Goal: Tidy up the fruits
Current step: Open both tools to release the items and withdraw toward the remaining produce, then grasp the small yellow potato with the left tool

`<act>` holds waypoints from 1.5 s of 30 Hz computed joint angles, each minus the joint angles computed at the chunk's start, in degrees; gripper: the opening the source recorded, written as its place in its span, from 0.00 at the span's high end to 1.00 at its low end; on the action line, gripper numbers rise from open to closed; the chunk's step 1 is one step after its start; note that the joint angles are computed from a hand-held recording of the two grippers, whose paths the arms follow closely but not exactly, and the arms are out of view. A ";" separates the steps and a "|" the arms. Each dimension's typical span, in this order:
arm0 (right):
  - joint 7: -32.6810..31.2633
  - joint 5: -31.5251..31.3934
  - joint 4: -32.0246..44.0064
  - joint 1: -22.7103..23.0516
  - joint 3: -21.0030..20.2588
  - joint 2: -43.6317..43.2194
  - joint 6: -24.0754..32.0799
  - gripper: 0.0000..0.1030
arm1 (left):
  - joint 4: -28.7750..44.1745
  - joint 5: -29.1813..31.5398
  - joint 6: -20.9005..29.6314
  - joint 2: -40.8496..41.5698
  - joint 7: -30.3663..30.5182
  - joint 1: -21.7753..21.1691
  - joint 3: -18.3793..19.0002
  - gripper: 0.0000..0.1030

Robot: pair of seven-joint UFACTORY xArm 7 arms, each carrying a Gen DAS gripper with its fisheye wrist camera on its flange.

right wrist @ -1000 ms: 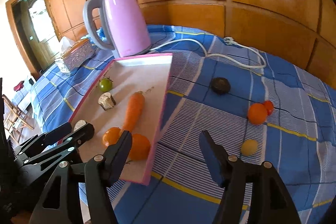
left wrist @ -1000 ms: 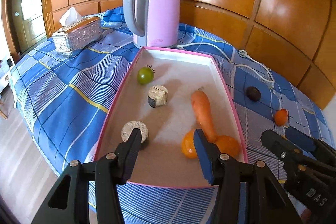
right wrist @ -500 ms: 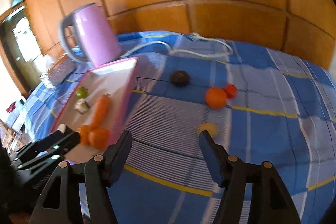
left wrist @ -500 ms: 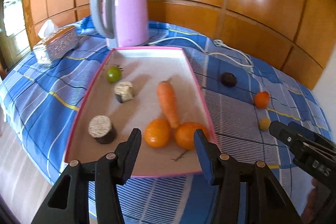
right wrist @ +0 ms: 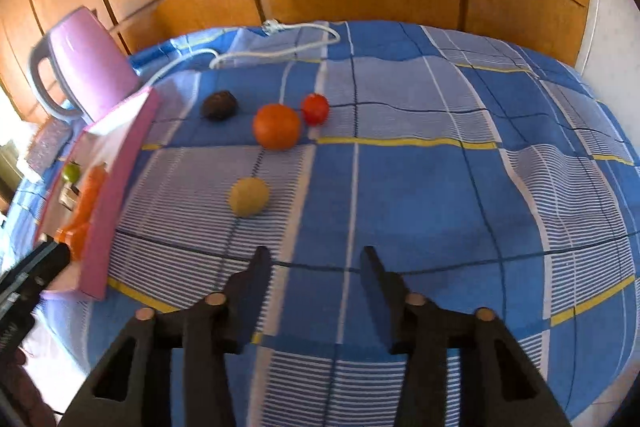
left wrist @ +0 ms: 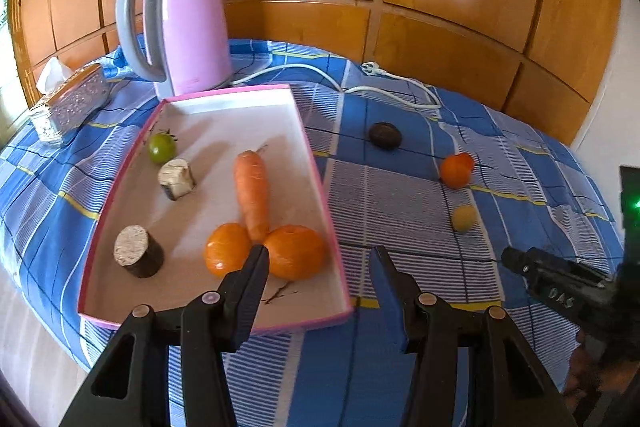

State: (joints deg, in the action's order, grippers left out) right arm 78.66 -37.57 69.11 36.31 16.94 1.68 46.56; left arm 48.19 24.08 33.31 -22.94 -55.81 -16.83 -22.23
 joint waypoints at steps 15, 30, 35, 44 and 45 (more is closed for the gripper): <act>-3.42 -0.92 -0.18 0.28 -0.14 0.72 3.50 0.58 | 7.19 0.30 -5.55 10.38 3.74 -3.65 1.45 0.49; -3.82 2.70 -2.80 -2.91 -0.60 -2.06 -1.06 0.59 | 13.39 0.84 -7.44 19.84 7.88 -9.07 4.88 0.55; -5.08 4.05 -2.98 -4.07 -0.98 -1.99 -3.23 0.59 | 16.50 0.11 -7.47 23.63 9.43 -11.37 6.20 0.55; -7.04 6.43 -0.91 -5.65 -2.56 0.34 -7.19 0.67 | 21.20 -1.07 -7.80 29.09 10.12 -14.08 8.87 0.57; -7.47 6.82 -0.81 -5.82 -2.81 0.57 -7.99 0.68 | 21.61 -1.46 -7.94 29.63 10.56 -14.28 9.08 0.57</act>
